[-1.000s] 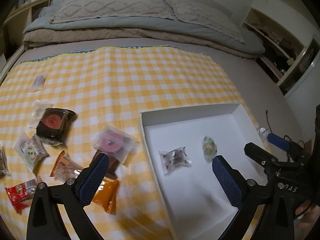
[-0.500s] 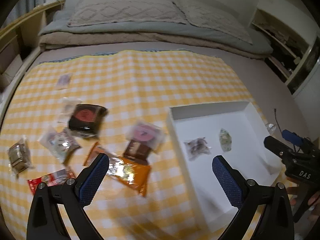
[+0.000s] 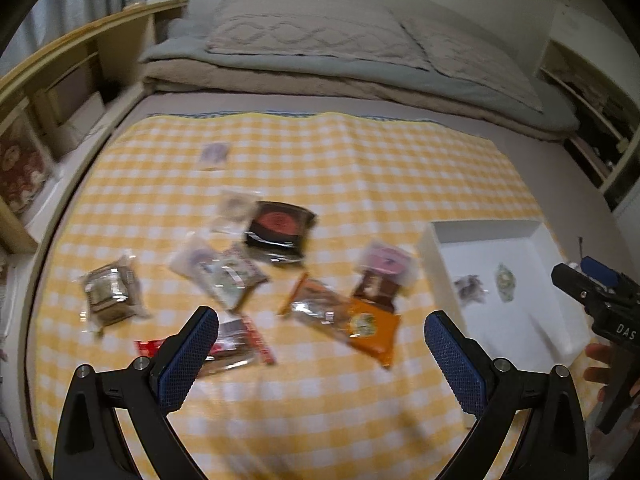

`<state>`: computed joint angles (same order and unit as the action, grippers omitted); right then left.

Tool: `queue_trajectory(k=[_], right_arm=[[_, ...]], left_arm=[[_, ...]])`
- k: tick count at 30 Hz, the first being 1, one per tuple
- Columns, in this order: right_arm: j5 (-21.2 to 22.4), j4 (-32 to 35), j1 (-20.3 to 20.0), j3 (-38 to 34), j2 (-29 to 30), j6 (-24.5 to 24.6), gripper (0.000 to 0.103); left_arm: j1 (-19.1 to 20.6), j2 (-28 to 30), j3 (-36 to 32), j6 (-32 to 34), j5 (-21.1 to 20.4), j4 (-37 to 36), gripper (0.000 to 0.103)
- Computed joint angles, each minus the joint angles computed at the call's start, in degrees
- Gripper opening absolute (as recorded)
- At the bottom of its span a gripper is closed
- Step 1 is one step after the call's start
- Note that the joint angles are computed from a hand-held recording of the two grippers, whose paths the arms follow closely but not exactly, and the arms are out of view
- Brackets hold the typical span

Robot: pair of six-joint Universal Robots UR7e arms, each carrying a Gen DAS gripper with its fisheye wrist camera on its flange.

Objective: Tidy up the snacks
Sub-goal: 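Grasp the red-wrapped bar with the left tool while the right tool grasps the orange cracker pack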

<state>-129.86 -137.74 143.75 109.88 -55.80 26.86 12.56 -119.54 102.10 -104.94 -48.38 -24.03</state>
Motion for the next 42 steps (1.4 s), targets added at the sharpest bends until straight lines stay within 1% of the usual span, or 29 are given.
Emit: queue_trajectory(k=[3, 5, 7, 8, 10, 11, 12, 14, 16, 18, 19, 20, 22, 23, 25, 26, 28, 29, 30, 32, 35, 38, 40, 42], right_arm=[[1.5, -1.5, 0.7, -1.4, 2.4, -1.8, 0.103], [3.1, -2.8, 1.1, -2.3, 4.2, -3.4, 0.103], [4.6, -3.9, 1.3, -3.2, 5.9, -4.9, 0.103], [5.6, -4.3, 1.4, -3.6, 6.8, -5.8, 0.103], [9.2, -5.0, 1.3, -4.4, 8.5, -8.1, 0.103], [11.1, -4.7, 1.2, -5.1, 9.5, -9.3, 0.103], [12.0, -4.2, 1.2, -5.8, 10.4, -9.9, 0.103], [14.2, -2.9, 0.9, -7.1, 12.2, -10.7, 0.103], [16.6, -2.1, 0.6, -8.1, 13.8, -11.1, 0.102], [18.5, -2.1, 0.4, -9.2, 15.6, -12.1, 0.098], [19.1, -2.0, 0.3, -9.5, 16.1, -12.4, 0.093], [20.2, -1.6, 0.1, -10.1, 16.8, -12.9, 0.091], [22.2, -0.7, -0.4, -11.2, 18.4, -14.3, 0.089], [22.5, -0.3, -0.5, -11.6, 19.2, -14.8, 0.087], [23.0, 0.9, -0.8, -12.6, 20.6, -16.5, 0.082], [23.0, 1.4, -0.9, -13.0, 21.2, -16.8, 0.079], [22.8, 3.0, -1.2, -14.1, 22.7, -16.6, 0.075], [22.7, 3.8, -1.5, -14.4, 23.2, -16.8, 0.073], [22.5, 4.3, -1.6, -14.6, 23.6, -17.1, 0.072], [22.4, 4.9, -1.8, -14.9, 24.2, -17.9, 0.07], [22.6, 5.8, -2.2, -15.3, 25.0, -19.2, 0.069], [21.9, 7.8, -2.2, -15.7, 25.6, -20.6, 0.068], [22.8, 9.4, -2.4, -15.8, 25.5, -21.0, 0.067], [23.8, 10.9, -2.4, -15.7, 25.3, -21.8, 0.065]], left_arm=[[-3.0, -0.5, -1.8, -3.8, -2.5, 6.1, 0.103], [-5.0, -1.1, -2.8, -6.1, -4.9, 9.9, 0.103], [-5.8, -1.5, -3.6, -7.5, -6.4, 12.4, 0.103], [-6.1, -1.9, -4.2, -8.2, -7.2, 13.6, 0.103], [-6.4, -2.5, -5.0, -9.3, -8.3, 15.2, 0.103], [-6.4, -2.8, -5.4, -10.2, -9.0, 16.3, 0.103], [-6.8, -3.3, -5.8, -11.0, -9.8, 17.3, 0.103], [-5.3, -4.0, -6.2, -10.5, -9.2, 17.3, 0.103], [-4.9, -4.8, -6.2, -10.3, -9.5, 17.6, 0.103], [-2.9, -5.9, -5.9, -8.4, -8.3, 15.9, 0.103], [-1.1, -6.5, -5.5, -6.5, -7.5, 14.3, 0.103], [1.0, -6.9, -5.1, -4.5, -6.3, 12.9, 0.103], [4.6, -7.3, -4.4, -0.6, -4.3, 10.3, 0.103], [7.6, -7.3, -3.8, 3.0, -2.6, 7.8, 0.103], [11.4, -7.6, -2.5, 8.3, -0.5, 3.6, 0.103], [14.3, -8.0, -1.4, 13.1, 0.9, -0.6, 0.103], [18.1, -8.5, 0.3, 19.5, 2.4, -6.3, 0.103], [21.0, -8.8, 1.4, 24.2, 3.1, -10.4, 0.103], [22.7, -9.0, 2.0, 26.9, 3.3, -12.7, 0.103], [27.5, -9.1, 3.3, 33.9, 3.9, -18.7, 0.103], [31.6, -9.0, 4.2, 38.8, 4.2, -23.3, 0.103], [34.6, -8.8, 4.8, 42.9, 2.5, -26.2, 0.103], [34.7, -9.1, 5.0, 44.5, 1.1, -25.5, 0.103], [34.0, -9.4, 5.0, 44.9, -0.2, -23.7, 0.103]])
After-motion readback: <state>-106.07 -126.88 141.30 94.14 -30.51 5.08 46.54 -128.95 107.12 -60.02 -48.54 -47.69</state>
